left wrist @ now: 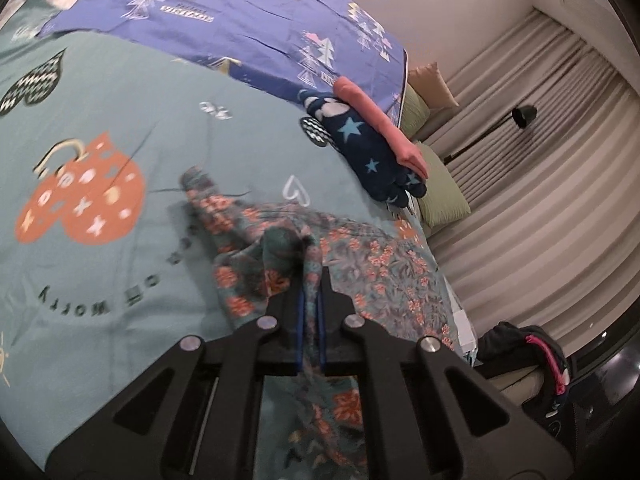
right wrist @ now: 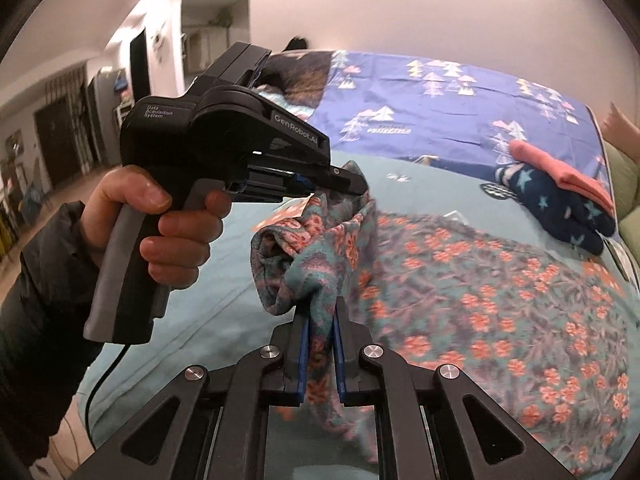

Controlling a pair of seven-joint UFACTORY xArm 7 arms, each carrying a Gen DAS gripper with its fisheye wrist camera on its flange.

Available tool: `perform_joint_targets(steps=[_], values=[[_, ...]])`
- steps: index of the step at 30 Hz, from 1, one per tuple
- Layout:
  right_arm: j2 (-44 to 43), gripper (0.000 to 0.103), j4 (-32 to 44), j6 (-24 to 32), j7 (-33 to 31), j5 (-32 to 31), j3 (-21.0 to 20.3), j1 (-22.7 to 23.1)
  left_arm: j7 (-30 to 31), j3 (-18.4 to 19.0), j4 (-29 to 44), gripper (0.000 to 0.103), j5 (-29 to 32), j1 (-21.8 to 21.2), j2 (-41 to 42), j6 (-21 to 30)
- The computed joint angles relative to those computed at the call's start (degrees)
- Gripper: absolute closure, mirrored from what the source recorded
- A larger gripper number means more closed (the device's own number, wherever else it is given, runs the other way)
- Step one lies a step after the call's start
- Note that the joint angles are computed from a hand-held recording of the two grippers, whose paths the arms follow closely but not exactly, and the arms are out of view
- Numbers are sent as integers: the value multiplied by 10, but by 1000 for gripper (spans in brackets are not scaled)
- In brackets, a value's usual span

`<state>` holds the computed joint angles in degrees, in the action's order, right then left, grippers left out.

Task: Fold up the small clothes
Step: 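Grasp the folded shirt's edge with the right gripper while the left gripper grasps beside it, then lift the shirt end with both grippers and fold it over the shirt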

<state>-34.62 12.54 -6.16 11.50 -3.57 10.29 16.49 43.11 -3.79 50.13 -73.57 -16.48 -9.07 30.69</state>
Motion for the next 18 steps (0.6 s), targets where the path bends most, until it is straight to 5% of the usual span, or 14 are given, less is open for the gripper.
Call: perform_joint_targets(steps=[5, 6, 9, 12, 17, 18], values=[[-19, 94, -11, 16, -37, 7, -99, 58, -123, -25, 24, 97, 123, -8, 19, -27], [-18, 94, -11, 17, -47, 9, -114, 70, -151, -28, 23, 91, 150, -9, 20, -34], [-17, 94, -14, 15, -79, 16, -150, 104, -199, -25, 8, 52, 181, -13, 9, -48], [-18, 94, -19, 11, -102, 24, -163, 133, -240, -20, -5, 46, 219, -15, -2, -44], [-4, 94, -18, -2, -135, 33, -194, 175, -391, -38, -1, 45, 409, 2, 21, -50], [-1, 94, -17, -5, -138, 35, -199, 181, -411, -40, 1, 63, 438, 2, 27, -51]])
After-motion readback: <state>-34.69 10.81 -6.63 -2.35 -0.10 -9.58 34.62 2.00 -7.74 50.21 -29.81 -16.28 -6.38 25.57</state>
